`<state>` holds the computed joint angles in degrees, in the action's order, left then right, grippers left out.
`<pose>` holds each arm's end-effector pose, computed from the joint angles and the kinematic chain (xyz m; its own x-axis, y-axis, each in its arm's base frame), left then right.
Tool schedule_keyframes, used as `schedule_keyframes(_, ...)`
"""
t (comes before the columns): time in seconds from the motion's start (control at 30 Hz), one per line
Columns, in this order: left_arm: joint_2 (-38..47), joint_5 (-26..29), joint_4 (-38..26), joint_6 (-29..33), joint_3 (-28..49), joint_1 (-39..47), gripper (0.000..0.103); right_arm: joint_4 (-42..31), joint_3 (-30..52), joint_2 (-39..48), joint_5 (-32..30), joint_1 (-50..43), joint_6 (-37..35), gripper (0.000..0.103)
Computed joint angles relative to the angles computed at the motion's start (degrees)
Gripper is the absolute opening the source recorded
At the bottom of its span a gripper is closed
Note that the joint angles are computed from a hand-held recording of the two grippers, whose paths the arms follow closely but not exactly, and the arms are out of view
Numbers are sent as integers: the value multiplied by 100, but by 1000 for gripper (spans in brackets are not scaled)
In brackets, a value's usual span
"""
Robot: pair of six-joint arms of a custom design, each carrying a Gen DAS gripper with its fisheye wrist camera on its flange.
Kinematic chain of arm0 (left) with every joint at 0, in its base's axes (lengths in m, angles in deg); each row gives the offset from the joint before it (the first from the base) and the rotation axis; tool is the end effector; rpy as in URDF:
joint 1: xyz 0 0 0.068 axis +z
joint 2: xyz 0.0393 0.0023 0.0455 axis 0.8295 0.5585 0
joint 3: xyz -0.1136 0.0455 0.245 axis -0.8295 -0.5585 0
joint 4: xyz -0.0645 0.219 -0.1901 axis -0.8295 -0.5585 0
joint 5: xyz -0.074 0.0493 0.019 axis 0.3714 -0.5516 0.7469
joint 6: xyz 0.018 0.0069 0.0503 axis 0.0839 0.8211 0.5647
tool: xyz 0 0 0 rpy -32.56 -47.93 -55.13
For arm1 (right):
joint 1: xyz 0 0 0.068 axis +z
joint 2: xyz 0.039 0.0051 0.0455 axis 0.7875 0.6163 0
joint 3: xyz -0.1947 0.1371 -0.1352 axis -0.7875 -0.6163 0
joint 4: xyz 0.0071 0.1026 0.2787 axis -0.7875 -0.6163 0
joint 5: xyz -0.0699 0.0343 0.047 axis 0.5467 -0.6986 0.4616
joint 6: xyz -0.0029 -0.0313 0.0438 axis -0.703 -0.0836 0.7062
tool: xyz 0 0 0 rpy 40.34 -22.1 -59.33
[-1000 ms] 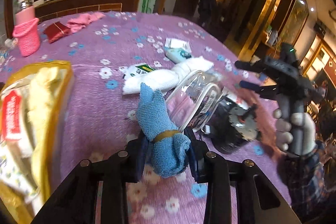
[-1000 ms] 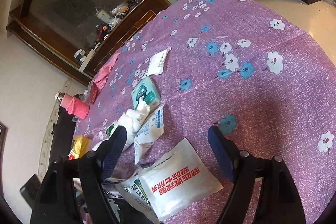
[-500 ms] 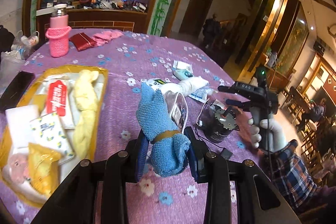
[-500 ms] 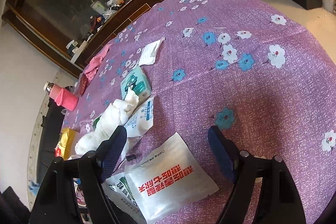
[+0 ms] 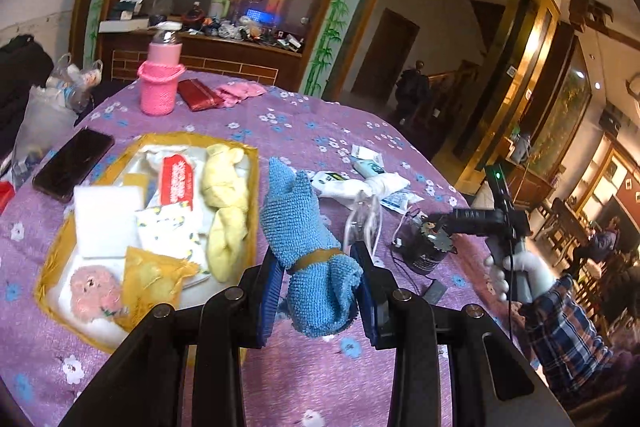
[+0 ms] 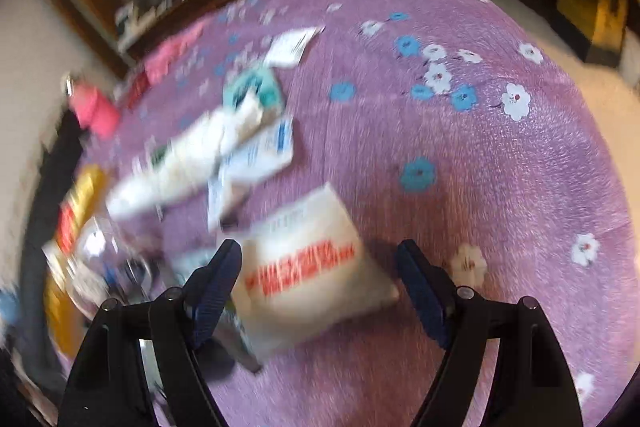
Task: Organize soft objects
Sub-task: 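Carry the blue cloth toward the box with the left tool while the right tool grasps a thin white packet, then drop the blue cloth into the box with the left tool while the right tool drops the white packet in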
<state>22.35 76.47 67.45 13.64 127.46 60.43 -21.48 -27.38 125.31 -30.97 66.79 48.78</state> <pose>0.3259 -0.0001 0.1429 -0.6302 0.1290 -0.7657 0.5782 0.7362 -0.3518 0.2884 0.0723 0.0737 -0.7439 0.4665 -0.4786 0.3711 0.8839 0.2847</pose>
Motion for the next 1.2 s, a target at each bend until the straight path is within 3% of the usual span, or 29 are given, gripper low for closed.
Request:
schedule_keyframes(0.3,211,316,-34,36,7,568,35,-1065,987,692,582,289,-308,76)
schedule_keyframes(0.37,205,363,-30,44,6,695,35,-911,838,568,511,289,-330,63)
schedule_keyframes(0.43,277,390,-29,35,56,800,35,-528,532,318,245,319,-304,25)
schedule_keyframes(0.53,469,377,-28,2,180,878,35,-272,254,26,418,479,-59,15)
schedule_keyframes(0.67,638,343,4,-17,245,908,35,20,-241,-634,488,489,156,10)
schedule_keyframes(0.93,1043,101,-76,-23,538,1203,35,-401,-373,-1849,1040,1017,239,8)
schedule_keyframes(1.2,1503,-268,-143,-159,880,1364,35,-457,516,-1471,1047,1987,70,8)
